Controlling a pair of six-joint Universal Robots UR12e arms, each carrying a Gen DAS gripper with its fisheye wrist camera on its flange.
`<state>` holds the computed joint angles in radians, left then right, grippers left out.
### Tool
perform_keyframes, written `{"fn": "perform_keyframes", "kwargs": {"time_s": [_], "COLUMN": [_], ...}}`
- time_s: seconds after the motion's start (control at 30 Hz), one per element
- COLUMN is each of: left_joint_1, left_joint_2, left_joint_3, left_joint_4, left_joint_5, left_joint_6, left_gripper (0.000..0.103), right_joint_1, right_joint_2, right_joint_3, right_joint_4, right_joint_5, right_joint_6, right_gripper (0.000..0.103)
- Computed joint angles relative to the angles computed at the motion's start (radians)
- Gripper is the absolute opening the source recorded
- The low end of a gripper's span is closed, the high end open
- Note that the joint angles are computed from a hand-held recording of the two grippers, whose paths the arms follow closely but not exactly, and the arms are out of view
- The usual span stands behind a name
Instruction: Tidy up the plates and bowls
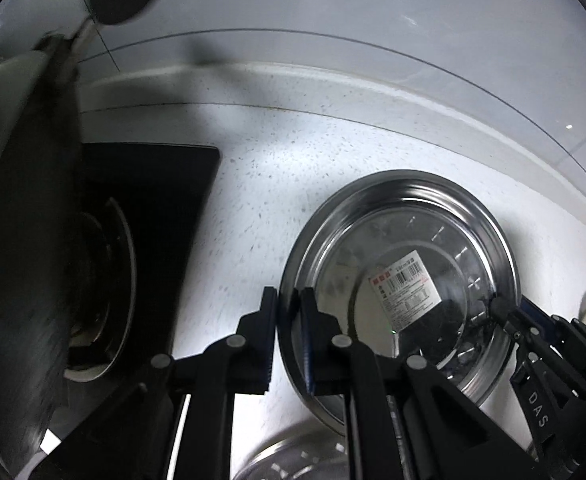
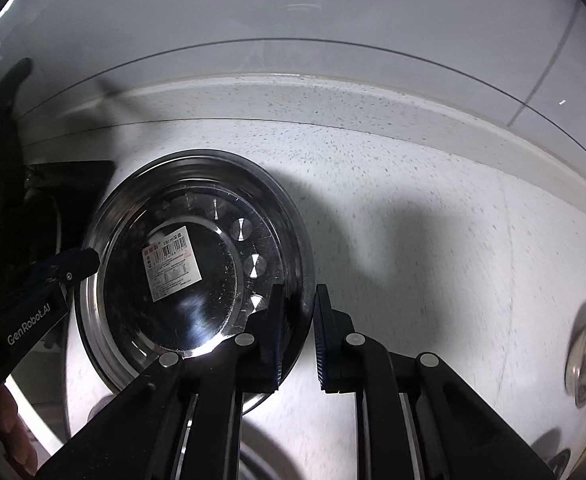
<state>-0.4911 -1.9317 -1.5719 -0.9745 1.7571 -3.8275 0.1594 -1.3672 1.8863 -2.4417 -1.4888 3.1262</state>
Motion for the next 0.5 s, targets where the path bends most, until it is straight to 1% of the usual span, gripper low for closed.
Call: {"fn": "perform_keyframes", "kwargs": {"time_s": [0.03,0.13,0.27,0.5], "left_joint_1": [-0.007,-0.020,-0.033,-0.056], "left_joint_2": [-0.005,0.017,0.054,0.111], "left_joint_3": [0.009,-0.014,-0.057,-0.141], "left_joint_4": [-0.002,0.009,0.020,0.049], "left_joint_5": [0.003,0.011,0.016,0.015], "left_joint_6": [-0.004,-0.001,0.005,0.010], "left_gripper": [0.010,0.010,0.010,0.010], "right_joint_1": [-0.001,0.004,0.005,0.022], "right_joint_2": [-0.010,-0.043,-0.089,-0.158], "right_joint_3": [0.008,0.034,0.074,0.146], "right_joint_4": [-0.001,-0.007,-0.007,-0.016], "right_joint_5": [0.003,0.004,0.013,0.008], "right_joint_6": [0.005,0.016,0.027,0.044], "right_gripper": [0.012,0.012,0.012,0.012]}}
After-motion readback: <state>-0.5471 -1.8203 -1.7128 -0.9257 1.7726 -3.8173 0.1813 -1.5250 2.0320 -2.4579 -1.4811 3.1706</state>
